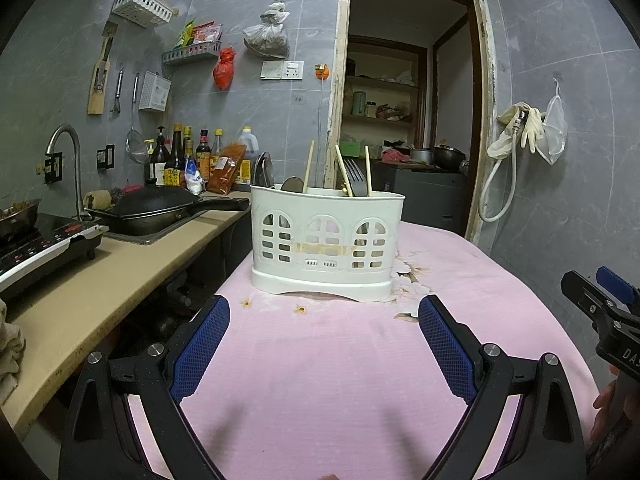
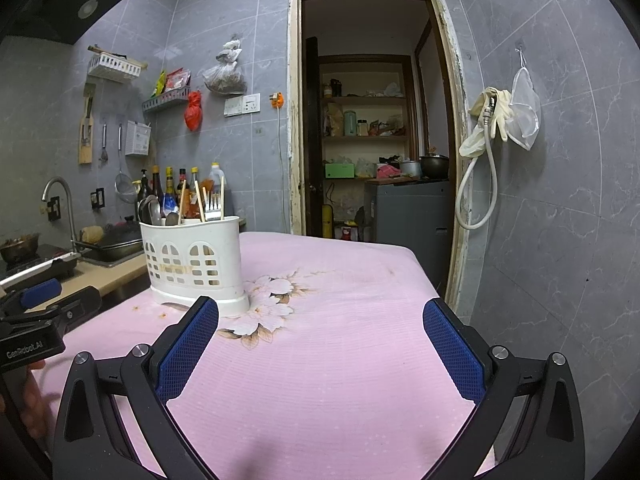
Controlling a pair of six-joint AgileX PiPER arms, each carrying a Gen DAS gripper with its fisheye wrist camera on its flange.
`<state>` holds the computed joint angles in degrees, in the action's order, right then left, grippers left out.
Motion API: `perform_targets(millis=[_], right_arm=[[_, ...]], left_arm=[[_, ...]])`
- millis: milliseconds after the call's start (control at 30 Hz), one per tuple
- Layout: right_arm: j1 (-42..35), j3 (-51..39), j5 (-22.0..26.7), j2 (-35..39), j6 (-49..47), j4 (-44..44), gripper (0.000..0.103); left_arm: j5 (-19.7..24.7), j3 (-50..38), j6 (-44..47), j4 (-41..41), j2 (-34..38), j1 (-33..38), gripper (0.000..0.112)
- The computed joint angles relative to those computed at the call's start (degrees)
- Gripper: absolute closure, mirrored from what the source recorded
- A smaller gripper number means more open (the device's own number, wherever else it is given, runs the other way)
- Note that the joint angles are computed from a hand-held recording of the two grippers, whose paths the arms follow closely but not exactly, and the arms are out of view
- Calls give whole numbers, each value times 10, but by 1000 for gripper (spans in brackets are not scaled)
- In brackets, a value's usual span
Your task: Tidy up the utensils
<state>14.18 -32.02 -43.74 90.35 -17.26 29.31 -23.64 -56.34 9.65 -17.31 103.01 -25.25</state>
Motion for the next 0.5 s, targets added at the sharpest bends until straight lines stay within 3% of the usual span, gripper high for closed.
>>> perform_targets(millis=[200,500], right_arm=[[1,-1,2,-1,-1,2,0],[-6,4,3,-3,1,-9,0]], left_arm=[[-25,3,83,-77,3,-13,20],[-20,-2,67,-68,7,-3,20]])
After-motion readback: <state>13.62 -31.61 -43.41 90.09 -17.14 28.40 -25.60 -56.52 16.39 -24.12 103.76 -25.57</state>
